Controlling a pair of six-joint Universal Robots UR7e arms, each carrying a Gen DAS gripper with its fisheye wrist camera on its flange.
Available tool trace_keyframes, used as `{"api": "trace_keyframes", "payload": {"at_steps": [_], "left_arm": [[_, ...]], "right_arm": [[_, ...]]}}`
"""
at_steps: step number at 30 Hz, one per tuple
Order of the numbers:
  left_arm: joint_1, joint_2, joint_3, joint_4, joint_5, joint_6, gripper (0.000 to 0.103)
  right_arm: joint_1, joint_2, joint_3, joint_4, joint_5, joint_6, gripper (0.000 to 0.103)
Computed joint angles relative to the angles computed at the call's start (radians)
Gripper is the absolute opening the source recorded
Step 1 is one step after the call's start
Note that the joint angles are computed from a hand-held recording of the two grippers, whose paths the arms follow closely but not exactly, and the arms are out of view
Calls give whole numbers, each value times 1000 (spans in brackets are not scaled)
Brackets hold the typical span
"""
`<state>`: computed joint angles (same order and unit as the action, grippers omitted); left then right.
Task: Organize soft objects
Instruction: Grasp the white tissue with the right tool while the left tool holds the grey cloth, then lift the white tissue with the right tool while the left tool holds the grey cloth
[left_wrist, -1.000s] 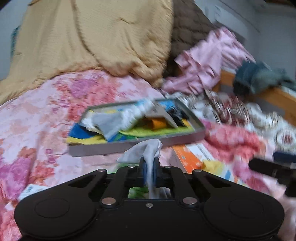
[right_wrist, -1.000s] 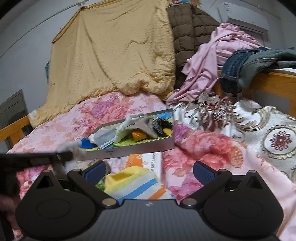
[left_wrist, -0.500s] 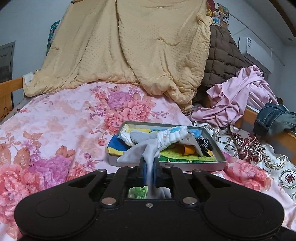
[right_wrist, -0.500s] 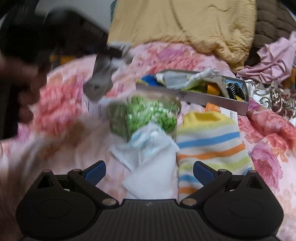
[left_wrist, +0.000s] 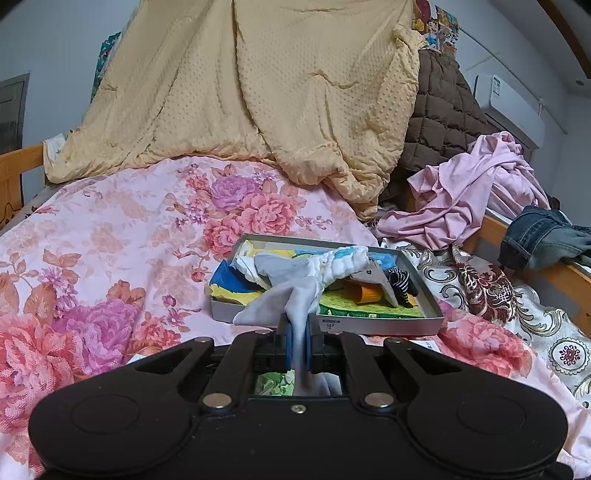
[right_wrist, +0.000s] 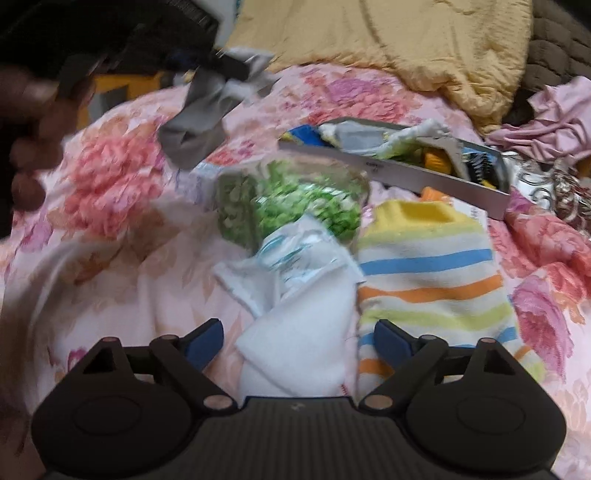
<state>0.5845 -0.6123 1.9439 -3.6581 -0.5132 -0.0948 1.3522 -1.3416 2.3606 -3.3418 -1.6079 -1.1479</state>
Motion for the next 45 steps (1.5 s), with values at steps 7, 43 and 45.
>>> {"api": "trace_keyframes", "payload": {"at_steps": [7, 43, 45], "left_arm": [[-1, -7, 4, 25, 4, -18, 7], [-17, -10, 27, 79, -11, -80, 7], [-18, -6, 26, 86, -18, -85, 7]], "right_arm": [[5, 9, 5, 1, -23, -29, 43], [-52, -141, 19, 11, 157, 250, 13], [-62, -146, 26, -20, 205, 255, 13]]}}
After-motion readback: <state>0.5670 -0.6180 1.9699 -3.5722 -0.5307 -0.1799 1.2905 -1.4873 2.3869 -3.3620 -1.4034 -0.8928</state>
